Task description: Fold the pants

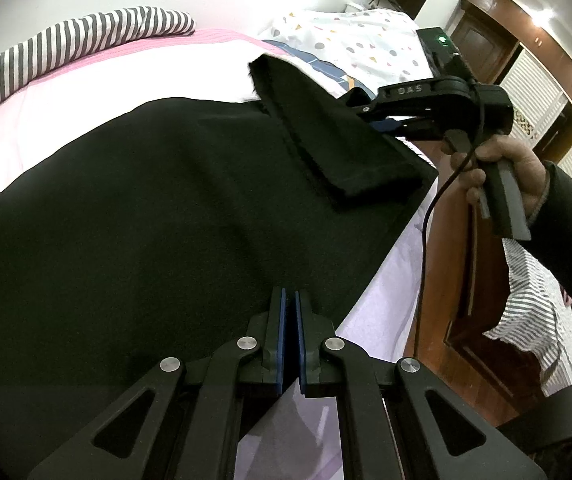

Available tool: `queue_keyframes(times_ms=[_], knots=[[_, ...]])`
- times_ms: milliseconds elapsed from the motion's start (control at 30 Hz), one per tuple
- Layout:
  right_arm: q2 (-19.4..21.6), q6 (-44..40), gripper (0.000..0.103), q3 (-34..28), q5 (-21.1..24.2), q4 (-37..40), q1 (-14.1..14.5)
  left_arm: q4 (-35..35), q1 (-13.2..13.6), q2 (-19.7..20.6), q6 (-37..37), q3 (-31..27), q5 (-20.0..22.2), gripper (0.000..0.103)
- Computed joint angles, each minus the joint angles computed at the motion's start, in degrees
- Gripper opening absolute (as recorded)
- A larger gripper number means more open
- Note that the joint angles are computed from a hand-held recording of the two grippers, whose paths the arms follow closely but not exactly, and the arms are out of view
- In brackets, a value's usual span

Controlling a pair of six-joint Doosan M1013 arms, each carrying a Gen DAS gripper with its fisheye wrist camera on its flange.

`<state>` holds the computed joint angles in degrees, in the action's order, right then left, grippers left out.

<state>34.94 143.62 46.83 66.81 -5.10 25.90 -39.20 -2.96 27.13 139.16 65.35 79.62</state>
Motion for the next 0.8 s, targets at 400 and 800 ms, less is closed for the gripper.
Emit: queue_keyframes(times_ms=[400,800], knots=[[-0.8,15.1,0.032,3.9,-16.0,-0.1,-4.0,-0.2,0.1,-0.2,0.5,0.4,-0.2,0.006],[-3.8,8.9,0.029,9.2,-15.8,11.3,-3.5,-0.8,0.2,0.0,0.9,0.4,-0.3,0.006]])
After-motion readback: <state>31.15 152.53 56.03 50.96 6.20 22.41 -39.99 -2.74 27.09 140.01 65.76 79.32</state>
